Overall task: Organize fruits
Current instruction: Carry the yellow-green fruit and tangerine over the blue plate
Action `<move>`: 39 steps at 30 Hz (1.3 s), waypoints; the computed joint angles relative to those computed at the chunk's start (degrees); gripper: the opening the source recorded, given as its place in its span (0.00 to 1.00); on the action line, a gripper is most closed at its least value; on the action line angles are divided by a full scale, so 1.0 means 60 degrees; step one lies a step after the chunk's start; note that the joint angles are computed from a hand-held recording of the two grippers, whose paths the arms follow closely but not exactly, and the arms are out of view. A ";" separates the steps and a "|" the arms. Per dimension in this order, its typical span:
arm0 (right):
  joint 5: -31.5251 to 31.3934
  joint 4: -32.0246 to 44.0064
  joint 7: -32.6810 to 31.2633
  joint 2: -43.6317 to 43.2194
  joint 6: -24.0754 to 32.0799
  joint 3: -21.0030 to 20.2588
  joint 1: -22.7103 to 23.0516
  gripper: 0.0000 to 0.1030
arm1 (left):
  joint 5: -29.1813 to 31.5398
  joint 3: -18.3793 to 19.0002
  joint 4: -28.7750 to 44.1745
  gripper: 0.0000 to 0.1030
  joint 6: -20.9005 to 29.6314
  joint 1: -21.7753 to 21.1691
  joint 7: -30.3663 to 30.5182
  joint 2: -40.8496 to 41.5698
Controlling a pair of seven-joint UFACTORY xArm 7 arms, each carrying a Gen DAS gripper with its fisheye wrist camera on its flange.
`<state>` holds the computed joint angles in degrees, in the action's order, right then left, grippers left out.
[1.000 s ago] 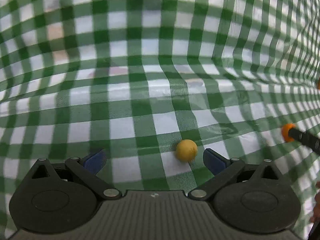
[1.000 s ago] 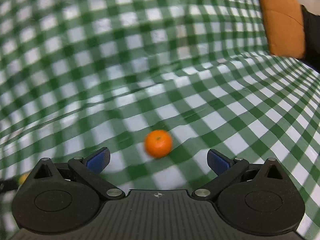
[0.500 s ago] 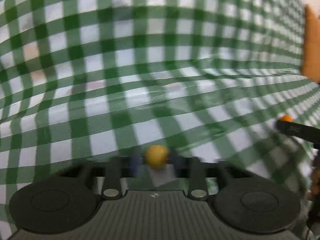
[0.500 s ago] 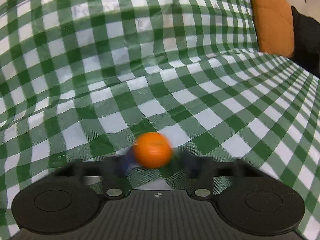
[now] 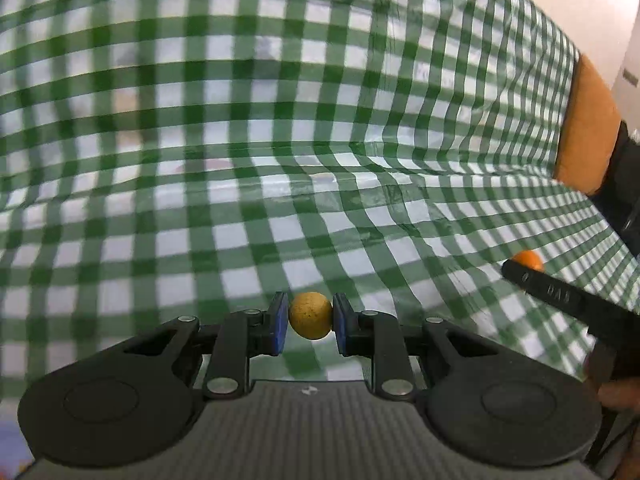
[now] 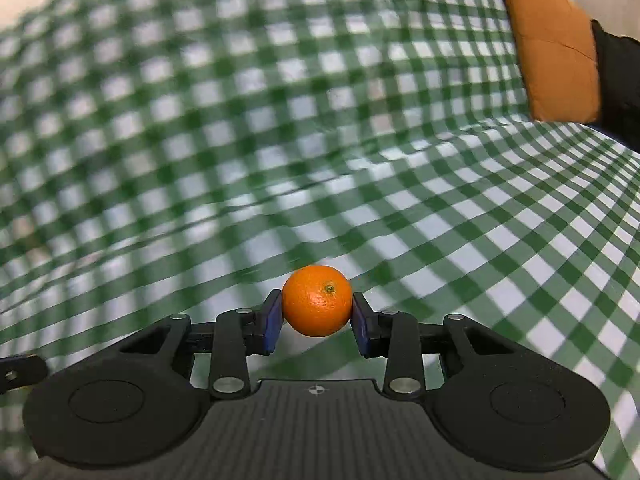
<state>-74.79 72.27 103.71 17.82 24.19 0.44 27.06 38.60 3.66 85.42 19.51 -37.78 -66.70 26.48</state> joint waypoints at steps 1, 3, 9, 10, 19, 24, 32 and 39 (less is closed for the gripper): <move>-0.0002 -0.0227 0.0005 -0.0278 -0.0079 0.0085 0.0070 0.36 | 0.0167 0.0117 -0.0504 0.25 0.0028 -0.0155 -0.0281 -0.0477; 0.0086 -0.0654 -0.0029 -0.0864 -0.0018 0.0387 0.0250 0.36 | 0.0608 0.0097 -0.1284 0.25 0.0210 -0.0274 -0.0811 -0.1291; 0.0994 -0.1642 -0.0120 -0.2425 0.0519 0.1619 0.0678 0.36 | 0.1438 -0.0561 -0.3710 0.25 0.1150 -0.0171 -0.2109 -0.4208; 0.1187 -0.1747 -0.0192 -0.2644 0.0717 0.1863 0.0784 0.36 | 0.1495 -0.0715 -0.4177 0.25 0.1283 -0.0103 -0.2247 -0.4774; 0.3610 -0.1980 -0.0963 -0.3901 0.1748 0.3660 0.1635 0.37 | 0.0270 -0.1999 -0.6928 0.25 0.3032 0.0260 -0.1781 -0.8998; 0.4215 -0.1627 -0.1548 -0.4037 0.2324 0.4413 0.2254 0.37 | -0.0917 -0.2665 -0.8109 0.25 0.4350 0.0159 -0.1366 -1.1442; 0.4092 -0.0828 -0.1449 -0.3844 0.2951 0.4964 0.3133 0.37 | -0.2618 -0.3943 -0.8813 0.25 0.6379 0.0190 -0.1073 -1.4522; 0.3818 -0.0813 -0.1317 -0.4177 0.3493 0.5319 0.3606 0.37 | -0.3872 -0.5040 -0.8921 0.25 0.7574 0.0528 -0.0894 -1.6236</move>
